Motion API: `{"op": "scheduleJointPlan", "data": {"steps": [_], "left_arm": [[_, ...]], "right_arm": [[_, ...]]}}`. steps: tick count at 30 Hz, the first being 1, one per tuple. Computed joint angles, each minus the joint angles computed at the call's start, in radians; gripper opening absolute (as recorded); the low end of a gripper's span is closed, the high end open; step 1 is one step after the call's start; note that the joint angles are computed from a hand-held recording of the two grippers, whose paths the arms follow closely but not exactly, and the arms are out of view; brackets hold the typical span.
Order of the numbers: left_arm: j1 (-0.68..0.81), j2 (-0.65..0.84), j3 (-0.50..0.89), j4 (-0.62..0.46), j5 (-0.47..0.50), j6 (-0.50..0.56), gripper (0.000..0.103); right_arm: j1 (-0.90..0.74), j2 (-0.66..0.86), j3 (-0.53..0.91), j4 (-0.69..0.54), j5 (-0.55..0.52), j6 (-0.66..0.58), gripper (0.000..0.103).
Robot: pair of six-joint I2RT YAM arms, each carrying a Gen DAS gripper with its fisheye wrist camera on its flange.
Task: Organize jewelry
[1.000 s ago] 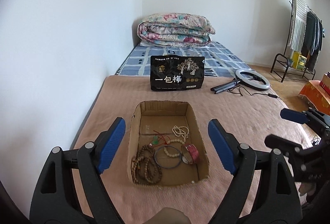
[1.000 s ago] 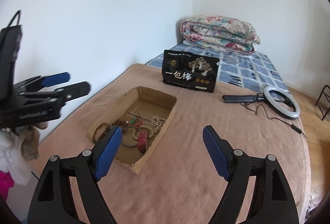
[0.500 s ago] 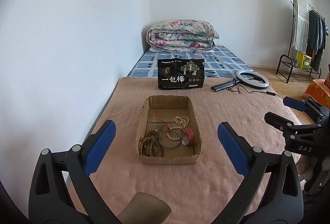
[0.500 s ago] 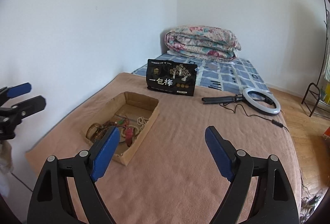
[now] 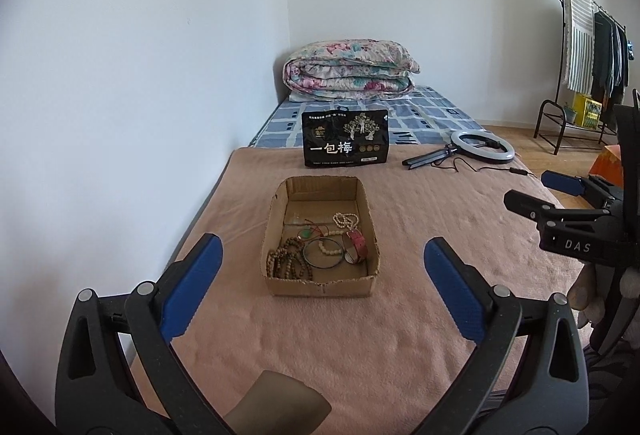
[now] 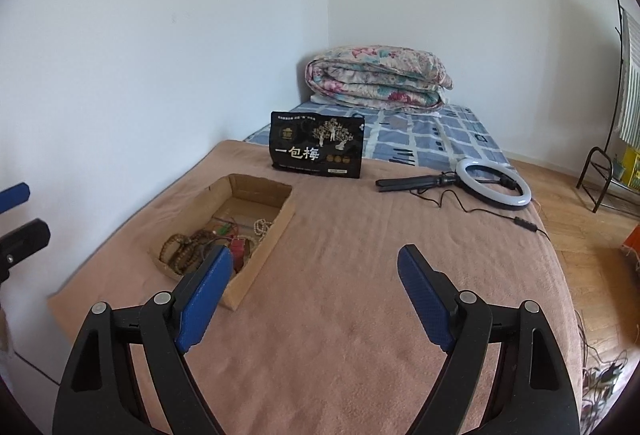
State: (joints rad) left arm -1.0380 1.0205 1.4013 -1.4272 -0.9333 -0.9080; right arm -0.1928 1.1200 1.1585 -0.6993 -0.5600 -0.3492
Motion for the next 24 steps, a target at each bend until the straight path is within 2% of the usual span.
{"op": "scheduleJointPlan", "data": {"steps": [13, 24], "left_arm": [[-0.083, 0.034, 0.036, -0.116, -0.064, -0.151, 0.103], [-0.090, 0.036, 0.039, -0.127, -0.065, -0.164, 0.103]], "right_arm": [[-0.007, -0.017, -0.014, 0.011, 0.036, 0.005, 0.085], [0.000, -0.012, -0.011, 0.002, 0.057, -0.009, 0.085]]}}
